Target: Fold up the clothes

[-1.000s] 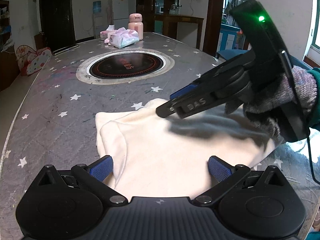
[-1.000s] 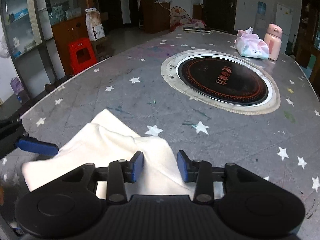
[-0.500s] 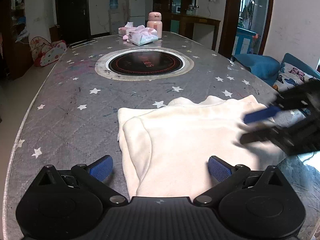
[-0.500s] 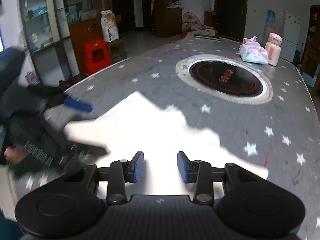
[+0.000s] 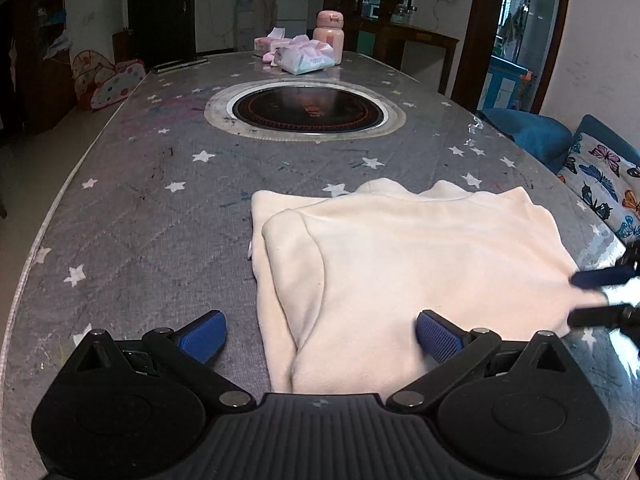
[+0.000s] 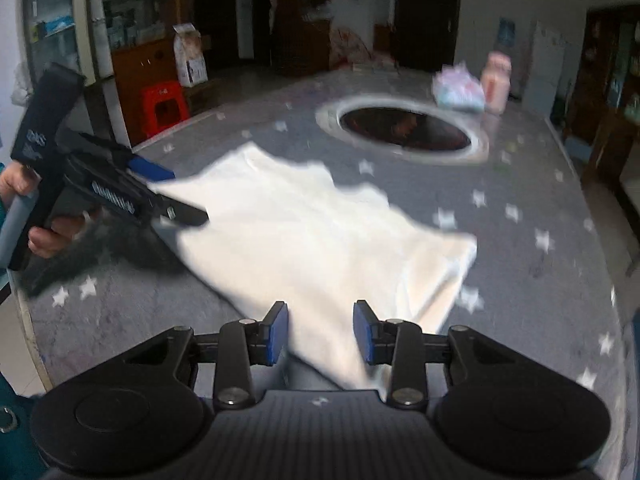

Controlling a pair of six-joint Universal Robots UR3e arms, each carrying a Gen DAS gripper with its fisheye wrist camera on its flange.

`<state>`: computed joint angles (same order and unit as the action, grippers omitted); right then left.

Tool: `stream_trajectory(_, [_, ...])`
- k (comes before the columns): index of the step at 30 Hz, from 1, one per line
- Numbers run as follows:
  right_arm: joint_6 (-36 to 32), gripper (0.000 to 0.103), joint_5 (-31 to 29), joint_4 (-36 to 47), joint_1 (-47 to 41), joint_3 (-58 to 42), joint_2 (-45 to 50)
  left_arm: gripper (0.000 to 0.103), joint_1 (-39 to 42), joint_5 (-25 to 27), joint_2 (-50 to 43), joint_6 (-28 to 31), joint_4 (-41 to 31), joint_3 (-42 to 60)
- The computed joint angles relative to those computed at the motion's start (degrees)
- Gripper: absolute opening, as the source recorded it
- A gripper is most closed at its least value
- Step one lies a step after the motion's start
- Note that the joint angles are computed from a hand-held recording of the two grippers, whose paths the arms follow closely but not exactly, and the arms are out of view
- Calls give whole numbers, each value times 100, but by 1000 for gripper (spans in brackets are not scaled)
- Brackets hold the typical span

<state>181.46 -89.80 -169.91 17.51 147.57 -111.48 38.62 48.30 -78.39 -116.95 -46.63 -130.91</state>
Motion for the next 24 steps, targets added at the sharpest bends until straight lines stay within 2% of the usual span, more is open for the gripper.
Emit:
stream_trajectory(3, [-140, 35, 166, 203, -130, -31, -185, 103, -26, 43, 37, -108, -104, 93])
stream_trajectory(7, [-312, 36, 668, 503, -628, -224, -428, 103, -86, 47, 53, -271, -41, 163])
stream_trajectory(13, [-353, 36, 820, -134, -1009, -582, 537, 103, -276, 227, -155, -615, 197, 283])
stream_trajectory(18, [-281, 36, 855, -641, -1296, -755, 1392, 103, -279, 258, -228, -669, 248, 320])
stream_trajectory(24, [-221, 36, 793, -800, -1272, -916, 1630, 103, -297, 310, -366, -693, 247, 400])
